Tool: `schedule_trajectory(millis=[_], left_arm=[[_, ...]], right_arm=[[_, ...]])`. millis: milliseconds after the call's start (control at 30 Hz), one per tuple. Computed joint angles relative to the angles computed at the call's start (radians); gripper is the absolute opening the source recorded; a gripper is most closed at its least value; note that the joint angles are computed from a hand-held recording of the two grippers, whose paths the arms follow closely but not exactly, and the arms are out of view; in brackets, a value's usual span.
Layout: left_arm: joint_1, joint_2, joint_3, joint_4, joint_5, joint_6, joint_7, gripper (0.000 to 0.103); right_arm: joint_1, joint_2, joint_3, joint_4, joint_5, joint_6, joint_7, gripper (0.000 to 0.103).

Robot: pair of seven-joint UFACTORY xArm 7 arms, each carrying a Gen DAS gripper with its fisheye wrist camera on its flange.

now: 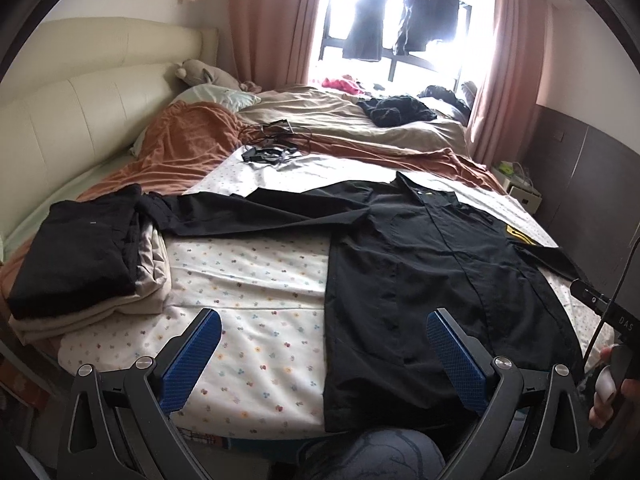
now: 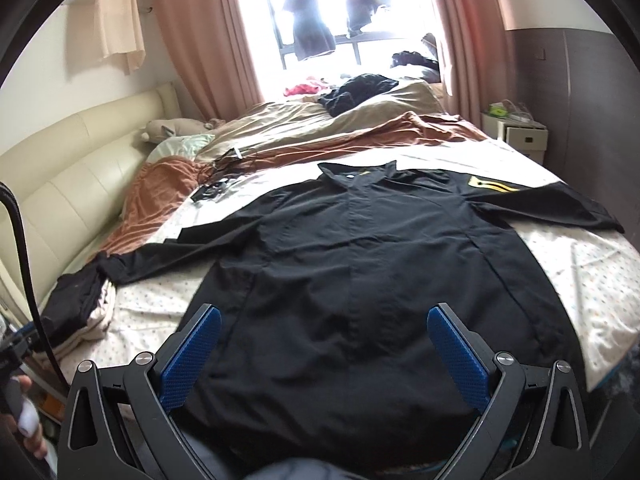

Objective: Fold large clothes
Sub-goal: 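Move both tools down toward the black shirt, left tool toward its plain sleeve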

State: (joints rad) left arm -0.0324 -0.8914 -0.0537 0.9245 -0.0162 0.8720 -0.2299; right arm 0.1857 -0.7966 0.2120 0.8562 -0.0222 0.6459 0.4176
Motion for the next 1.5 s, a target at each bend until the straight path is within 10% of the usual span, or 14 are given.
schedule_trajectory(millis=[433,933,1500], left_arm=[[0.099,0.266,0.129,0.17,0.011,-0.059,0.051,0.103],[0.216,0.624,0.228,0.498,-0.055,-0.036,0.122,0.093],[0.375,1.099,0.192,0.903,-0.213,0.201,0.097,0.078]], right_arm=[[0.061,0.491,0.045,0.358,-0.018,-0.133,0.055,0.103],[0.177,0.93,-0.036,0.803,-0.088,-0.015,0.096,0.103],[0.185,1.285,-0.085,1.171,0.061,0.124,0.034,0.043]])
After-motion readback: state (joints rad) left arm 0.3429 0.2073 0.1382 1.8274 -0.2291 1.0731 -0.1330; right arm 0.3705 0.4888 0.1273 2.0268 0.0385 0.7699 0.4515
